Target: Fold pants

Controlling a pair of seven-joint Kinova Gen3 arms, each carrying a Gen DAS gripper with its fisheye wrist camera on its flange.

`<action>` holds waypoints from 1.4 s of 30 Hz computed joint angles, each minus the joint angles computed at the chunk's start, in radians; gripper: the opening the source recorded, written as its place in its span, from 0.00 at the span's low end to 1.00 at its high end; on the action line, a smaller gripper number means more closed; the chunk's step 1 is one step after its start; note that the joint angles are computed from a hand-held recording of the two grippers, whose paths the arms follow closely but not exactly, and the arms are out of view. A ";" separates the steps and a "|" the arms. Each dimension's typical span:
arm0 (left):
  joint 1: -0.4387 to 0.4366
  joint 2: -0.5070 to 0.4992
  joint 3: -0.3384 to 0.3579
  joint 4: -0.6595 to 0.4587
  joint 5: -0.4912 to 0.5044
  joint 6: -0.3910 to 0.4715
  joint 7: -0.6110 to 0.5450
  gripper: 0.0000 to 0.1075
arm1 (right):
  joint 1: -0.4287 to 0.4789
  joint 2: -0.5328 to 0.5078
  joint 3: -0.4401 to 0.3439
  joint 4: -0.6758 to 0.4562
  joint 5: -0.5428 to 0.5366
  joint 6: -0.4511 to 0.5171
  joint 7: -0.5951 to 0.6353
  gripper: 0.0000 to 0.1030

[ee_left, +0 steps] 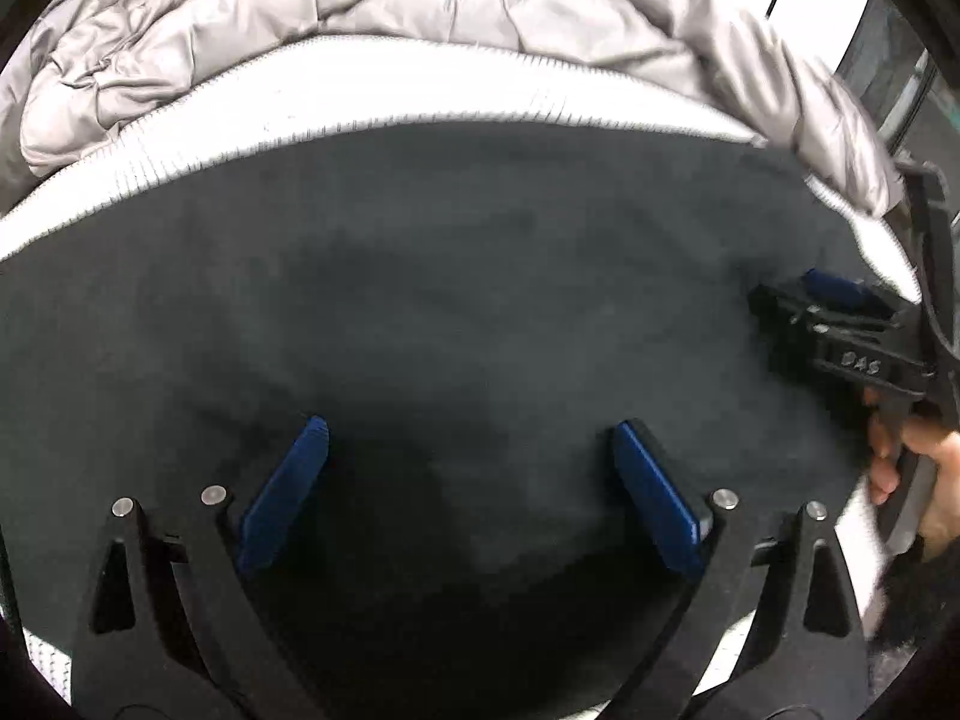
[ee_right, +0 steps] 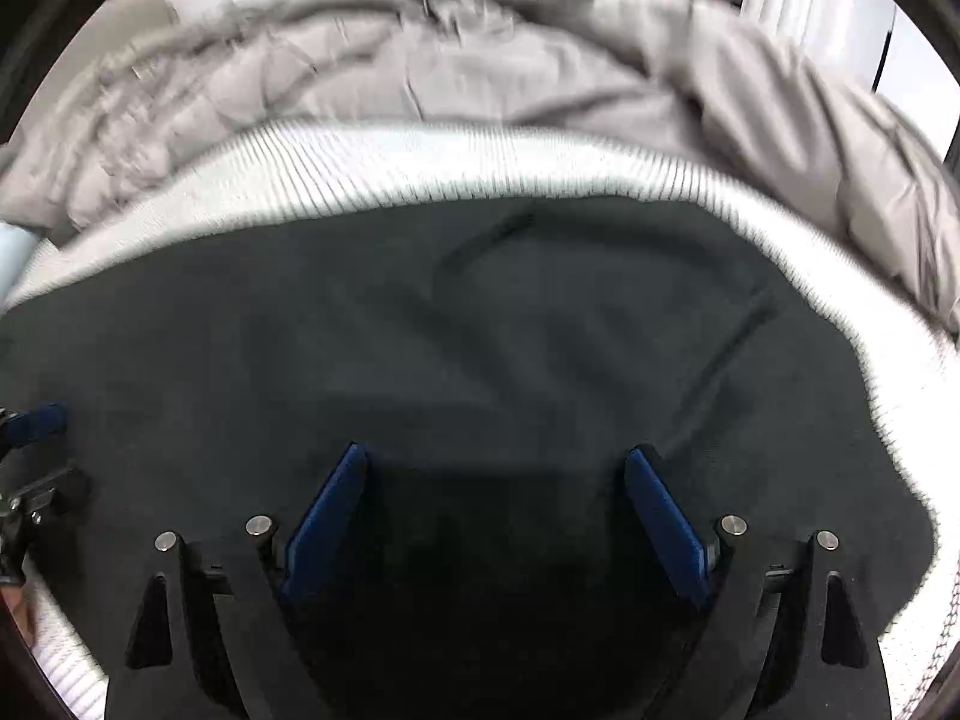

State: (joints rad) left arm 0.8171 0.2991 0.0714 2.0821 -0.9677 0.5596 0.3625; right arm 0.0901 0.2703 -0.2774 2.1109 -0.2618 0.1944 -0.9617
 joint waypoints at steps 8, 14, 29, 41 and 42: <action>0.032 0.016 0.014 -0.002 -0.042 0.041 -0.002 0.90 | 0.030 -0.048 0.104 0.019 0.026 0.056 0.150 0.86; 0.056 -0.007 0.048 -0.022 -0.016 0.143 0.008 0.85 | 0.028 -0.085 0.117 0.053 -0.034 0.053 0.247 0.86; -0.092 -0.069 0.156 0.057 0.065 0.031 -0.247 0.89 | -0.090 -0.101 0.029 0.081 -0.110 0.103 0.346 0.87; -0.008 -0.190 0.138 0.174 -0.067 0.024 0.050 0.89 | 0.132 -0.166 -0.075 0.110 -0.457 0.126 0.568 0.92; -0.051 -0.166 0.163 0.161 -0.095 -0.013 0.039 0.89 | 0.104 -0.172 -0.098 0.137 -0.482 0.097 0.601 0.92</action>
